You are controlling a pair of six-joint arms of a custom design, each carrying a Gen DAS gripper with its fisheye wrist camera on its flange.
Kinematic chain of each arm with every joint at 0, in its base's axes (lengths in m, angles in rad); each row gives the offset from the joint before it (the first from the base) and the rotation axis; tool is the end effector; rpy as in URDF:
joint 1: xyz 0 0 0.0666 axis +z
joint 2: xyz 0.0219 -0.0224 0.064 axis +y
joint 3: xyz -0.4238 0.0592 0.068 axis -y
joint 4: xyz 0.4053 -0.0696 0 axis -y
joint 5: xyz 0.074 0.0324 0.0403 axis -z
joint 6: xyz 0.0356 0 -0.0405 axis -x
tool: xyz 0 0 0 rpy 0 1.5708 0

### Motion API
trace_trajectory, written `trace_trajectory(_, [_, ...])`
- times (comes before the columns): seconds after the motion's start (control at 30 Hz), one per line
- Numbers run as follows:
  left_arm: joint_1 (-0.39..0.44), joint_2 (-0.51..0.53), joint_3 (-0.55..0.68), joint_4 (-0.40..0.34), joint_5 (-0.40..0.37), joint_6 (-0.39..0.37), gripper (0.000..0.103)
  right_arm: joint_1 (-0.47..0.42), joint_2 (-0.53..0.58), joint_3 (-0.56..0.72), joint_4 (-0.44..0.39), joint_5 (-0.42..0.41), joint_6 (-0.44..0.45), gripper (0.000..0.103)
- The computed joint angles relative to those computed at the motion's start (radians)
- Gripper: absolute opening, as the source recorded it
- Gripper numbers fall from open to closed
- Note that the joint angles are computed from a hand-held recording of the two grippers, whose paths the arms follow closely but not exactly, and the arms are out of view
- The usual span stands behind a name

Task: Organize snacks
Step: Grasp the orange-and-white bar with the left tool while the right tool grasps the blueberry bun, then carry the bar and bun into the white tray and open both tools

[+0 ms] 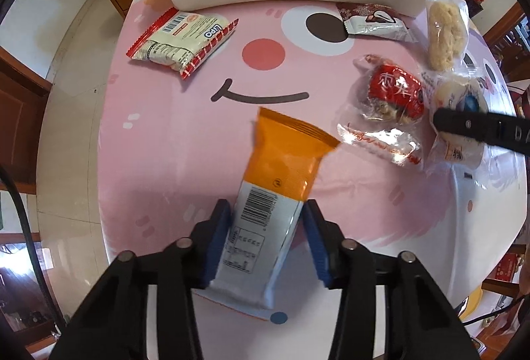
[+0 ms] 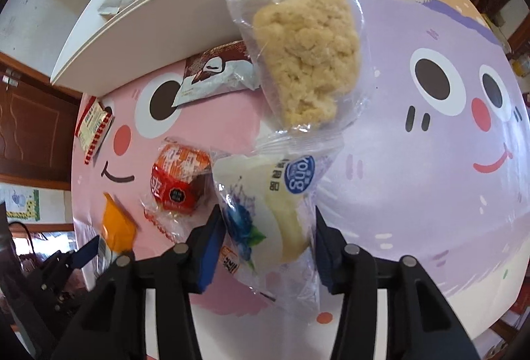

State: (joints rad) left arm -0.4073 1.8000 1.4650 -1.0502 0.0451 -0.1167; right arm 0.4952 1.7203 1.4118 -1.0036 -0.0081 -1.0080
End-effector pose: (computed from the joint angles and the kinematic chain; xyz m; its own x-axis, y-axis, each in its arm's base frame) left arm 0.5384 -0.2344 0.2869 -0.8493 0.4931 -0.1884 0.5057 0.8624 -0.0225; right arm 0.4983 0.2690 0.3105 -0.8573 0.4982 -0.1299 0.4649 0.8575 0.2205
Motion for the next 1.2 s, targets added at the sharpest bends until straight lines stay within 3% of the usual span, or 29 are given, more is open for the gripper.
trace_trajectory(0.1, [0.003, -0.011, -0.006, 0.019, 0.016, 0.008, 0.03, 0.006, -0.002, 0.003, -0.02, 0.013, 0.022, 0.046])
trace_trajectory(0.63, [-0.011, -0.112, -0.009, -0.024, 0.115, 0.049, 0.029, 0.056, -0.124, -0.053, -0.018, 0.018, 0.017, 0.044])
trace_trajectory(0.97, [-0.011, -0.161, 0.154, -0.051, 0.164, 0.016, 0.03, 0.051, -0.172, 0.032, -0.006, 0.061, 0.059, 0.044])
trace_trajectory(1.2, [0.014, -0.13, 0.349, -0.051, 0.192, -0.004, 0.03, 0.021, -0.124, 0.197, -0.009, 0.123, 0.138, 0.044])
